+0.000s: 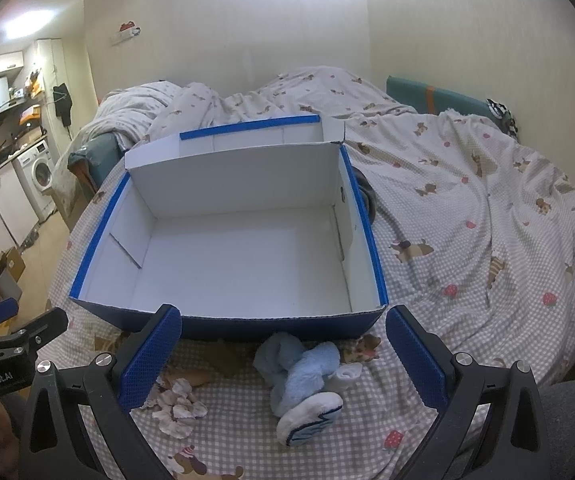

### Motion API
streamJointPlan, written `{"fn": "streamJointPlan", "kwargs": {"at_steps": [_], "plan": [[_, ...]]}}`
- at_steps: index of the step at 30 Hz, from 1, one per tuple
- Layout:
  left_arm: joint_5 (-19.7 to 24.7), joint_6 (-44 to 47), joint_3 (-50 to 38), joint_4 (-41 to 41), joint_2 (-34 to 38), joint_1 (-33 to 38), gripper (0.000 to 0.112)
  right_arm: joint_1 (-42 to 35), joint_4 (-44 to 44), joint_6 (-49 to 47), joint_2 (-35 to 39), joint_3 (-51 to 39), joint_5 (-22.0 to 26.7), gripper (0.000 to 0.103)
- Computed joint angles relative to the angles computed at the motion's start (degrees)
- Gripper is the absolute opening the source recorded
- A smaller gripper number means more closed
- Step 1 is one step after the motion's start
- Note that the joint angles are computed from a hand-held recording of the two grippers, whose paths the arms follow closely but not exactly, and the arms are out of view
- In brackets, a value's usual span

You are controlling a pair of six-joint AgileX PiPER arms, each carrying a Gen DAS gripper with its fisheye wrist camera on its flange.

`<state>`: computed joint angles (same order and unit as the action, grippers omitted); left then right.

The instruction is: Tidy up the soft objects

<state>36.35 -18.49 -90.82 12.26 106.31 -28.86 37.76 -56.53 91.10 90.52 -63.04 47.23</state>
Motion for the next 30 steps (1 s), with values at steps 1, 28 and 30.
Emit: {"fn": "streamJointPlan", "kwargs": {"at_steps": [1,28,30], "plan": [[-0.1,0.0,0.1,0.1,0.0,0.0,0.103,0.0,0.1,0.0,0.0,0.0,0.0,0.103],[0.3,0.1,0.1,-0.7,-0.5,0.3,0.103,0.4,-1.0,0.5,0.0,-0.1,0.3,0.103],[0.4,0.3,0.0,-0.8,-0.5,0.4,0.103,0.4,-0.9,0.6,0.0,-0.1,0.2,0.103]]}}
